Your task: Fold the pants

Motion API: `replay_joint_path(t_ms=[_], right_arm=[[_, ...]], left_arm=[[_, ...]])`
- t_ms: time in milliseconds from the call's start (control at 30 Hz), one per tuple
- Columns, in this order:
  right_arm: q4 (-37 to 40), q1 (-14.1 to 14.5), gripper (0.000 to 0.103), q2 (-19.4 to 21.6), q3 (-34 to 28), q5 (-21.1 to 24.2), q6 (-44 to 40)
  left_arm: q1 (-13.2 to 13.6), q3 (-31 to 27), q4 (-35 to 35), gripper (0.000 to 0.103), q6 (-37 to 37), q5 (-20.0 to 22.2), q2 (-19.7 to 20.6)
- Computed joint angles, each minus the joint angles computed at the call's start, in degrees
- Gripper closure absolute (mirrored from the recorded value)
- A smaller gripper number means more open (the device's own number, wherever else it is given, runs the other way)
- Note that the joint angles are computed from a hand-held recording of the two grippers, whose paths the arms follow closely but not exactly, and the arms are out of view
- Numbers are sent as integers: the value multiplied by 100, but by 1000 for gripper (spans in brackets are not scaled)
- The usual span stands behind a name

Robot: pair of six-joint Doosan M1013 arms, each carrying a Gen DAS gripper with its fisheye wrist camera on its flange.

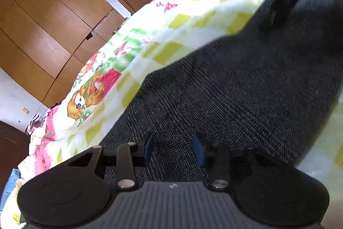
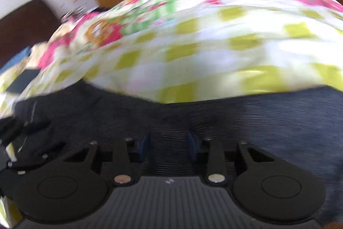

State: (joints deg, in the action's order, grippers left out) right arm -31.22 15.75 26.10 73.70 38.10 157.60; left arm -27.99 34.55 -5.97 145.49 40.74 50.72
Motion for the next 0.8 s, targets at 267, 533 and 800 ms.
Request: replay_joint_path(t_ms=[267,533,800], right_arm=[[-1715,76,58,-1353,1831,765,2721],[-2108,-147,55,-1804,2422,-69,3464],[-2347,-718,67,-1717,2535,-285,4506]], left_arm=[[-260,322,370,50,-263,-115,-182],[-609,432,393,50,190,-50,-249],[-757,459,777,50,207,92,-269]])
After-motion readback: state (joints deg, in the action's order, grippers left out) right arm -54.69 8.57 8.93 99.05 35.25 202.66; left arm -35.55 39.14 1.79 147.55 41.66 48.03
